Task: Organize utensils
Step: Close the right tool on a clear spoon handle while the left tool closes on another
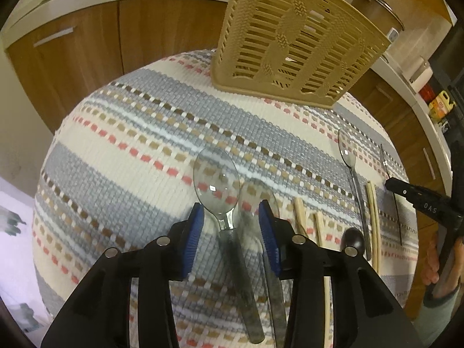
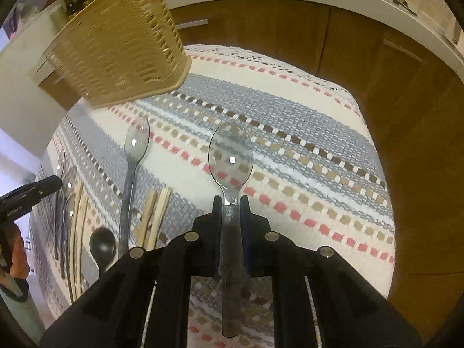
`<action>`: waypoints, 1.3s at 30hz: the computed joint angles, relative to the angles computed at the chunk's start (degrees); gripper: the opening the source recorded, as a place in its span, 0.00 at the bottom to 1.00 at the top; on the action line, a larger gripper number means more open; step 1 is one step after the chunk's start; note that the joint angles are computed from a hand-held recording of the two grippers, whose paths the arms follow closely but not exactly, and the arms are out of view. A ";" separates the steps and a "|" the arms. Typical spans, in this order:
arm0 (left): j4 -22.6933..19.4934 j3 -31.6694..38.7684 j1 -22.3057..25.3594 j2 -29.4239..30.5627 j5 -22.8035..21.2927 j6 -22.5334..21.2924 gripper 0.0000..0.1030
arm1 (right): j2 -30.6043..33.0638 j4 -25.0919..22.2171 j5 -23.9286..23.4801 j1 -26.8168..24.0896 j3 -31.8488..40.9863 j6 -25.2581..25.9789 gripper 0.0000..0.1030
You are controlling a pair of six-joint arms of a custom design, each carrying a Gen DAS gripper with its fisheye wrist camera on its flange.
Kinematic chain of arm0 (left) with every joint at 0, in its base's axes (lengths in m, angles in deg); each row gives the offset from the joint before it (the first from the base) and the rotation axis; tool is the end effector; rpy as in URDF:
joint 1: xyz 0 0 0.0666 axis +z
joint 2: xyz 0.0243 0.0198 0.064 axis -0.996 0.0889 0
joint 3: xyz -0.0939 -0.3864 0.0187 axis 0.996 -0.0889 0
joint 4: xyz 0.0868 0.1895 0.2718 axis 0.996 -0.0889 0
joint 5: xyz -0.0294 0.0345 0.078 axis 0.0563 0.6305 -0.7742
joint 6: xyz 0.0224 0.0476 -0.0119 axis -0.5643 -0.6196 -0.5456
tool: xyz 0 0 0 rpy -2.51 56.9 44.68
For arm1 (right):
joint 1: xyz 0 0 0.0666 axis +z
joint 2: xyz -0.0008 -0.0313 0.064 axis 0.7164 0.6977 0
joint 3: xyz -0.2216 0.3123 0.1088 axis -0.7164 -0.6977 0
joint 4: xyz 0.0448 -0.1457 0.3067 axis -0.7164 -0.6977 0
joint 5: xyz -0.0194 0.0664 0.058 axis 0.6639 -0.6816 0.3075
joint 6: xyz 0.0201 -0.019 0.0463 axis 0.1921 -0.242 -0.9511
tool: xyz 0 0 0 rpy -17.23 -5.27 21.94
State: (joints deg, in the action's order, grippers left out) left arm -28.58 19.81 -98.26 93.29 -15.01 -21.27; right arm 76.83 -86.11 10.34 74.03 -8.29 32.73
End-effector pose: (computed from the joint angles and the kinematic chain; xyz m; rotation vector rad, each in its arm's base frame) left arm 0.4150 -0.1089 0.3146 0.3318 2.6554 -0.4506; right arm 0.3616 0.1881 0.3171 0.1907 2.6572 0.1586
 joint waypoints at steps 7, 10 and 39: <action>-2.10 2.54 2.25 2.29 4.00 -1.34 0.09 | 1.98 -5.76 -0.54 -0.51 3.48 1.40 0.11; -1.97 2.96 3.31 2.59 4.46 -1.98 0.09 | 2.36 -6.40 -3.28 -1.91 4.33 1.68 0.16; -13.78 16.71 0.97 9.74 -2.84 -4.22 0.41 | 11.43 -14.52 2.64 -1.77 16.16 2.78 0.41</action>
State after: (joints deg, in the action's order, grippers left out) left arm -42.35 36.53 -97.28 103.03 -17.85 -25.49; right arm 88.26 -100.62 12.98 72.25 7.87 35.51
